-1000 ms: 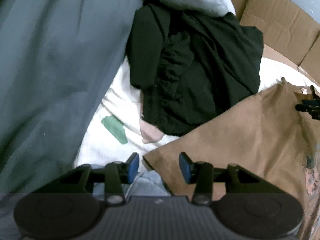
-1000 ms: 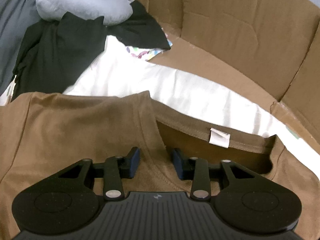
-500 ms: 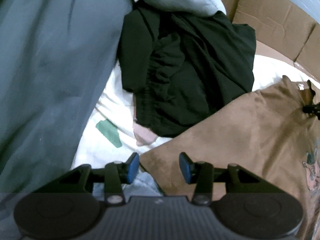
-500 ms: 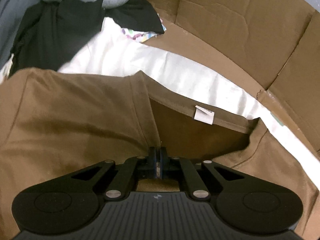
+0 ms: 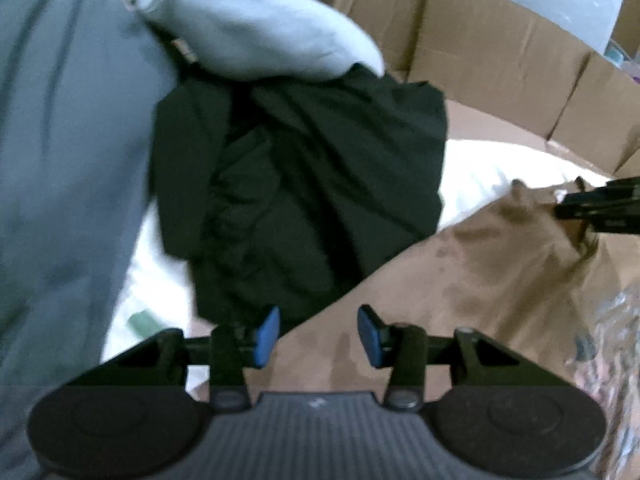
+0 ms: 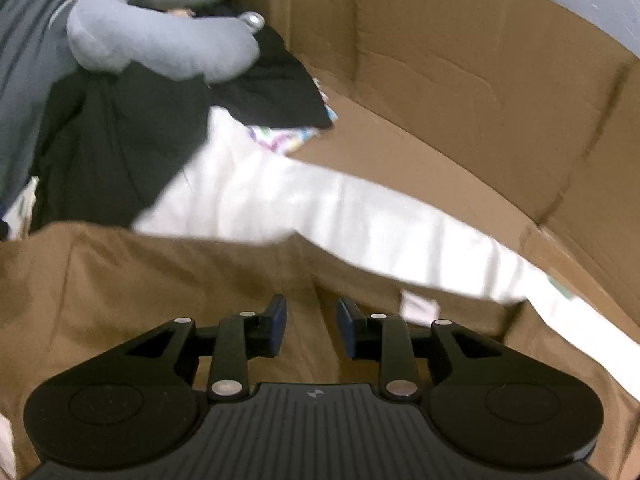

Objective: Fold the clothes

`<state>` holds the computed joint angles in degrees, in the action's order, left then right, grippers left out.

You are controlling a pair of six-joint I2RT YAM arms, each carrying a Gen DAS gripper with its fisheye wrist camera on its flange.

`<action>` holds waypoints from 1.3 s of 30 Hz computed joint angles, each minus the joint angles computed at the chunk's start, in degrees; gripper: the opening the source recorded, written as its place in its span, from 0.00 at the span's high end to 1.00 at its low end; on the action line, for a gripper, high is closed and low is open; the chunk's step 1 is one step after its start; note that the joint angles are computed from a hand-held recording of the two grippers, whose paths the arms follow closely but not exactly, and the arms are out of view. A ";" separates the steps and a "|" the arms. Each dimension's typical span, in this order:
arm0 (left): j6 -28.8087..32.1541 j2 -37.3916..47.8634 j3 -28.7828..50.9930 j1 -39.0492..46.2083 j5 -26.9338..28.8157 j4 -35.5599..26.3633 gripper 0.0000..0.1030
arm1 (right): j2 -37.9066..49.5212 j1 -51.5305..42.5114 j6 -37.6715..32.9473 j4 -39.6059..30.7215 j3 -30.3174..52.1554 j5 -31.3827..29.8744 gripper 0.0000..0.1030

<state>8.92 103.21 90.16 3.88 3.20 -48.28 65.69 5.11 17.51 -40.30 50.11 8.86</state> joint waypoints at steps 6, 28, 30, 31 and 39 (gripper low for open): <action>-2.89 3.66 2.67 -5.05 2.40 3.04 0.75 | 7.92 -1.66 2.56 7.42 2.03 -2.60 0.62; -7.14 11.15 2.04 -9.59 3.79 6.34 0.82 | 8.02 -3.45 10.21 8.86 -1.42 -4.53 0.87; -7.86 10.40 1.97 -9.57 4.90 6.65 0.82 | 8.24 -3.85 9.03 9.38 -1.52 -4.65 0.87; -8.13 10.38 2.11 -9.75 5.16 6.88 0.82 | 8.69 -3.99 8.25 9.71 -1.46 -4.78 0.87; -9.73 13.92 4.46 -11.76 5.71 9.45 0.82 | 13.44 -3.84 4.98 13.96 -0.78 -3.62 0.85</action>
<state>-0.82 117.14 94.63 -7.88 8.91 -38.82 79.14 1.27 22.48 -26.34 49.33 5.24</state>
